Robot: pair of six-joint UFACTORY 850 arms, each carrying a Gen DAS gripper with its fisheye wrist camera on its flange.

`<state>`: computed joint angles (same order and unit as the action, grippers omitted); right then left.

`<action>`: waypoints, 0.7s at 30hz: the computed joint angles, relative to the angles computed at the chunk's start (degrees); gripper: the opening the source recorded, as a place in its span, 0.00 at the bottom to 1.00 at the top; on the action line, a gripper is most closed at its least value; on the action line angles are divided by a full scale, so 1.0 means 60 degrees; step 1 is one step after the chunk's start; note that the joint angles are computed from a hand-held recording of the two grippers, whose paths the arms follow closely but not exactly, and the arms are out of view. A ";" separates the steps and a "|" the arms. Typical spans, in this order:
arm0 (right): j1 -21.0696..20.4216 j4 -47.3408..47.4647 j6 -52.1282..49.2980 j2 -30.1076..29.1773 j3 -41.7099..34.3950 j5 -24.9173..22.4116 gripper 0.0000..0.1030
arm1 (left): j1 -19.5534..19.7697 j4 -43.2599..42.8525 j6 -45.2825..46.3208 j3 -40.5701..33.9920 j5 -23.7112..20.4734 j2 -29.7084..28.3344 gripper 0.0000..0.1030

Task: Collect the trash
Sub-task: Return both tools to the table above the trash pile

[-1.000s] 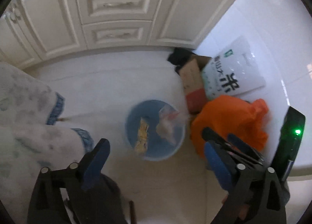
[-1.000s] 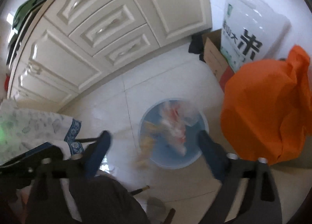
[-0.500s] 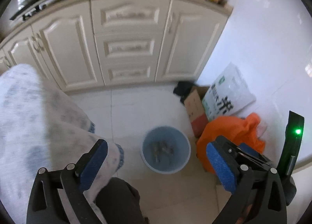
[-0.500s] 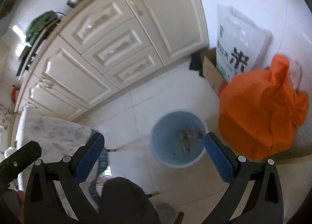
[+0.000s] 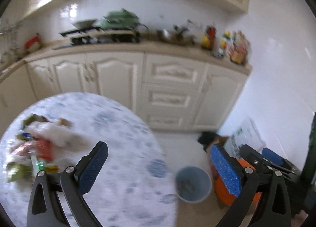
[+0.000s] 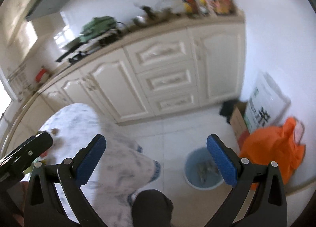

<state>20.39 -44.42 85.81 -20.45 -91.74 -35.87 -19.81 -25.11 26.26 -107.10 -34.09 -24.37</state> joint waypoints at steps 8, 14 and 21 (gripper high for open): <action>0.1044 -0.0673 -0.1099 -0.1315 -0.2777 -0.0509 1.00 | 0.1276 -0.2464 0.2393 0.3380 0.1935 0.2663 0.99; 0.1628 -0.0873 -0.1952 -0.2278 -0.4585 -0.0735 1.00 | 0.2148 -0.4499 0.4312 0.5544 0.2973 0.4476 0.99; 0.2117 -0.0703 -0.3075 -0.3304 -0.6419 -0.0714 1.00 | 0.2648 -0.6075 0.5773 0.7553 0.3995 0.6224 0.99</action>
